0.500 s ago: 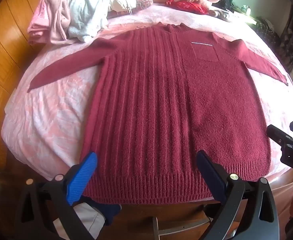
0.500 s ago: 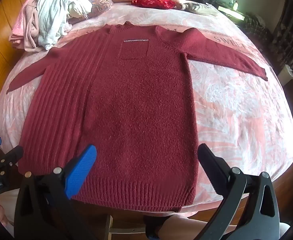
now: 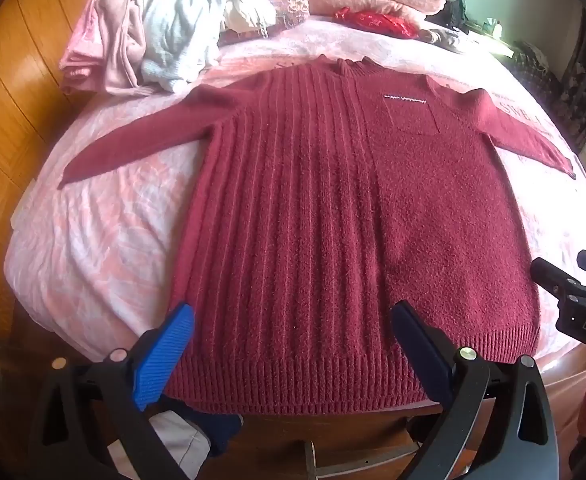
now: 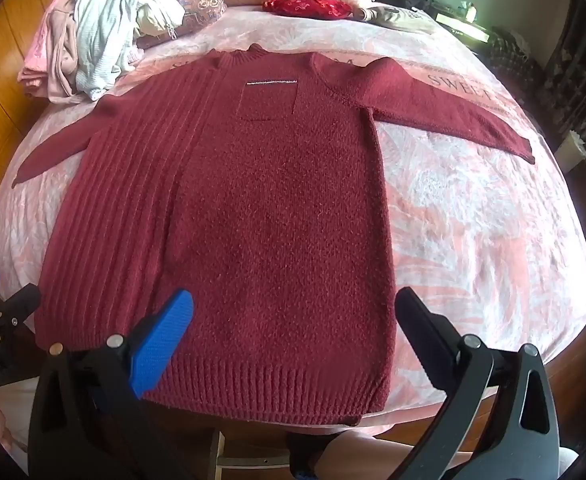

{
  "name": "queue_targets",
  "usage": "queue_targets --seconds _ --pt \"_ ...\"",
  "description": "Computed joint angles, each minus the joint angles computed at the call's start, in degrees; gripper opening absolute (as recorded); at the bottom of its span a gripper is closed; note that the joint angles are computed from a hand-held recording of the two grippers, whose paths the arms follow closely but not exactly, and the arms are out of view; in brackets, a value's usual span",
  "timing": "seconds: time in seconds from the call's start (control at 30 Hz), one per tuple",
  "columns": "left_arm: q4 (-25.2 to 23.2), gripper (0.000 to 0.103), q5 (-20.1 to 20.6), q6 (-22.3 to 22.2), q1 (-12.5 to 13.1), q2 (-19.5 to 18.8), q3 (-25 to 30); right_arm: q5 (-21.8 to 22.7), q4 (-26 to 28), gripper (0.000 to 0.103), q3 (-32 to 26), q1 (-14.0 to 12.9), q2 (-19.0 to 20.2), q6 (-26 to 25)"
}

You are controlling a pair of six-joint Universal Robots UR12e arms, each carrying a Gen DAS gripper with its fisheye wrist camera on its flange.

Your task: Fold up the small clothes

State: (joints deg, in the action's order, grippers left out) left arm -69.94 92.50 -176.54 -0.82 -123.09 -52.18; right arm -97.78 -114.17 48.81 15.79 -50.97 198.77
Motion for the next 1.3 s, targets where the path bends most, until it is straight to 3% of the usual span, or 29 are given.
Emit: queue_targets --seconds 1.3 --pt "0.3 0.099 1.2 -1.2 0.2 -0.4 0.4 -0.9 0.3 0.100 -0.4 0.1 0.2 0.6"
